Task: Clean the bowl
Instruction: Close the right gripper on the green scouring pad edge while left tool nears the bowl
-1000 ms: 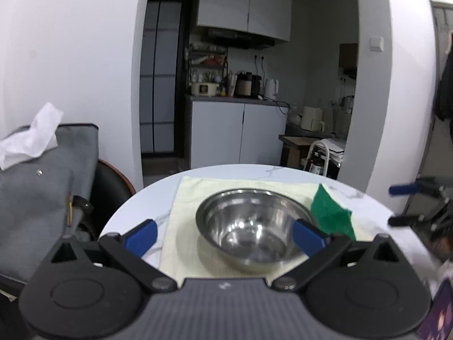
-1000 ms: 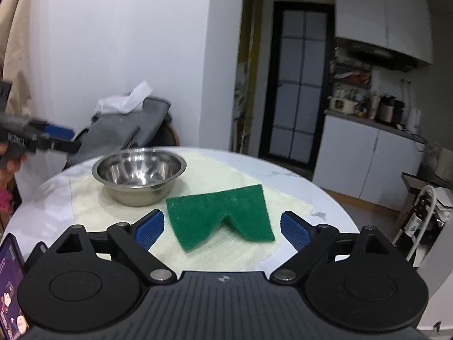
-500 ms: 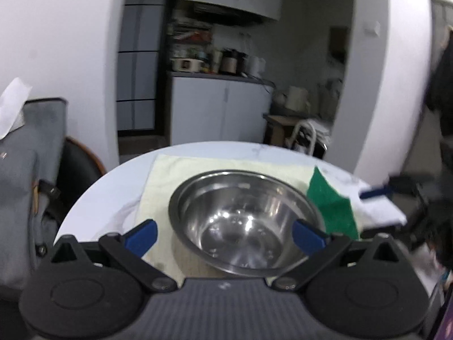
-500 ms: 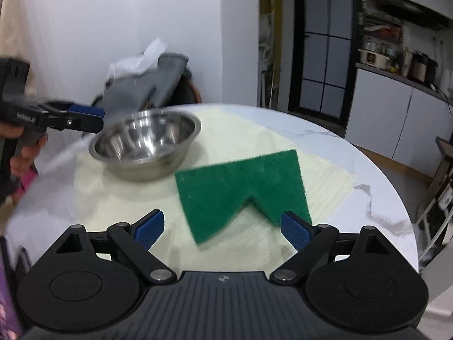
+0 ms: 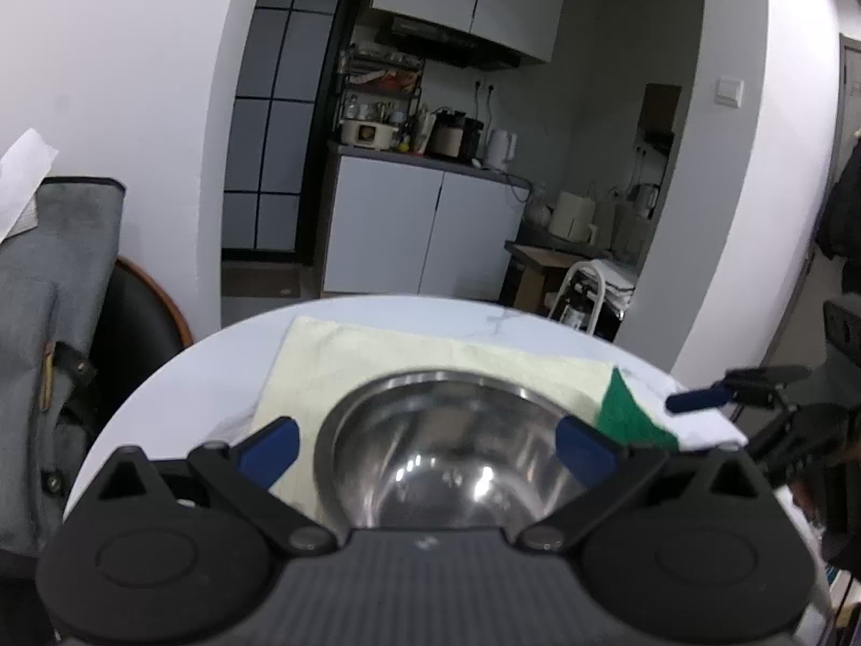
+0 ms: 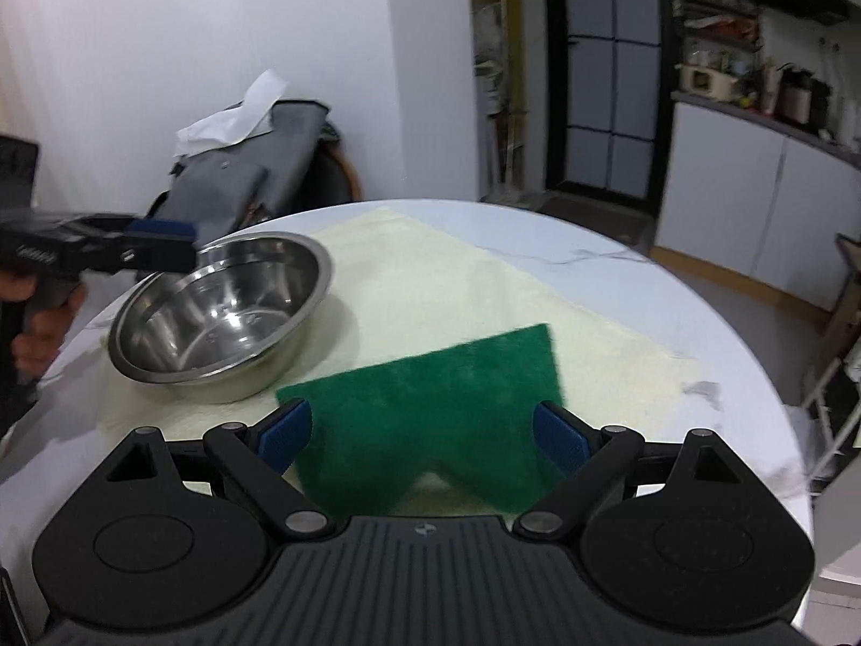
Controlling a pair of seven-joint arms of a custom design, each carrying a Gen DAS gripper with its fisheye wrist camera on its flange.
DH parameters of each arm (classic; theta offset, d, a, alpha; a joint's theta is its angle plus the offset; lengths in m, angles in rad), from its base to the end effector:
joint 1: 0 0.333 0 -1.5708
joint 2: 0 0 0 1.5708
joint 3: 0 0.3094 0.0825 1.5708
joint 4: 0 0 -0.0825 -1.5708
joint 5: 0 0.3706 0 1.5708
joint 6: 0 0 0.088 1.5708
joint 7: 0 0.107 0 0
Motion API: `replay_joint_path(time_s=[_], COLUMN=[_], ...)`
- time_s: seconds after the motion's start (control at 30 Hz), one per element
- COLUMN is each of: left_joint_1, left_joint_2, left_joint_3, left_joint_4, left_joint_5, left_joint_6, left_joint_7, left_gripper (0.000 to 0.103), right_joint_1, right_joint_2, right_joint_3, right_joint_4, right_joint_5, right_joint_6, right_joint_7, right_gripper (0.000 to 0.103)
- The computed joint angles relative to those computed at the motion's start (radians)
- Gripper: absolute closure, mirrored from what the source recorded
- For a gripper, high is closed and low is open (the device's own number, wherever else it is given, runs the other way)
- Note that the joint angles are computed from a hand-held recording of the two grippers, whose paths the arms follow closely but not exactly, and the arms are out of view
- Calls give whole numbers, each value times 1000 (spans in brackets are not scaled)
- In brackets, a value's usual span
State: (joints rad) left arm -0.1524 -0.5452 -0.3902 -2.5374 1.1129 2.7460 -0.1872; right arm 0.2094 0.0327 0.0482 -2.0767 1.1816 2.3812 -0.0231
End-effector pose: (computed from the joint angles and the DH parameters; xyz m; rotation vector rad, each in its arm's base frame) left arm 0.3343 -0.2584 0.5012 -1.7908 1.3655 -1.0229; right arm 0.5486 0.1539 0.4462 -2.1380 0.5685 -0.1499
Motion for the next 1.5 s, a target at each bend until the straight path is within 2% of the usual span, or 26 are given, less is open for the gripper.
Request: replay_joint_path(time_s=[0.07, 0.17, 0.23, 0.3, 0.33, 0.4, 0.5, 0.57, 0.67, 0.8, 0.87, 0.97, 1.2, 1.33, 1.5], left_joint_1=[-42, -94, -129, -140, -153, -169, -160, -114, -68, 4, 18, -12, -34, -41, -38], left_joint_2=[-37, -49, -46, -42, -37, -14, 8, -4, -24, -31, -19, 8, 26, 12, 5], left_joint_3=[-23, -54, -26, -10, 6, 38, 56, 39, -2, -44, -58, -31, 20, 26, 29], left_joint_4=[-11, 26, 44, 60, 74, 107, 125, 109, 93, 61, 58, 66, 50, 25, 2], left_joint_5=[-54, -120, -163, -197, -238, -286, -327, -287, -221, -122, -81, -95, -84, -101, -122], left_joint_6=[-80, -213, -223, -224, -237, -244, -224, -168, -160, -124, -134, -165, -112, -99, -67], left_joint_7=[31, 107, 156, 171, 191, 270, 305, 238, 175, -17, -68, -47, -30, -26, -38], left_gripper=[0, 0, 0, 0, 0, 0, 0, 0, 0, 2, 2, 2, 5, 5, 8], right_joint_1=[1, -3, 2, 13, 16, 16, 24, 26, 25, 21, 23, 31, 19, 14, 24], right_joint_2=[-21, -52, -71, -90, -98, -94, -97, -107, -123, -100, -76, -22, 15, -2, -15], right_joint_3=[-1, -12, -14, -10, -11, -15, -13, -22, -33, -35, -26, -7, 8, 8, 11], right_joint_4=[-27, -56, -69, -86, -90, -77, -76, -92, -112, -98, -89, -56, -25, -42, -64], right_joint_5=[18, 36, 34, 57, 57, -11, -7, 79, 149, 149, 124, 97, 94, 79, 73], right_joint_6=[35, 17, 12, 48, 54, 41, 79, 81, 85, 57, 69, 104, 93, 64, 86], right_joint_7=[-10, -63, -104, -149, -142, -43, 23, -22, -97, -96, -84, -83, -97, -114, -138], right_gripper=[11, 11, 11, 12, 12, 20, 26, 31, 31, 31, 31, 31, 31, 31, 33])
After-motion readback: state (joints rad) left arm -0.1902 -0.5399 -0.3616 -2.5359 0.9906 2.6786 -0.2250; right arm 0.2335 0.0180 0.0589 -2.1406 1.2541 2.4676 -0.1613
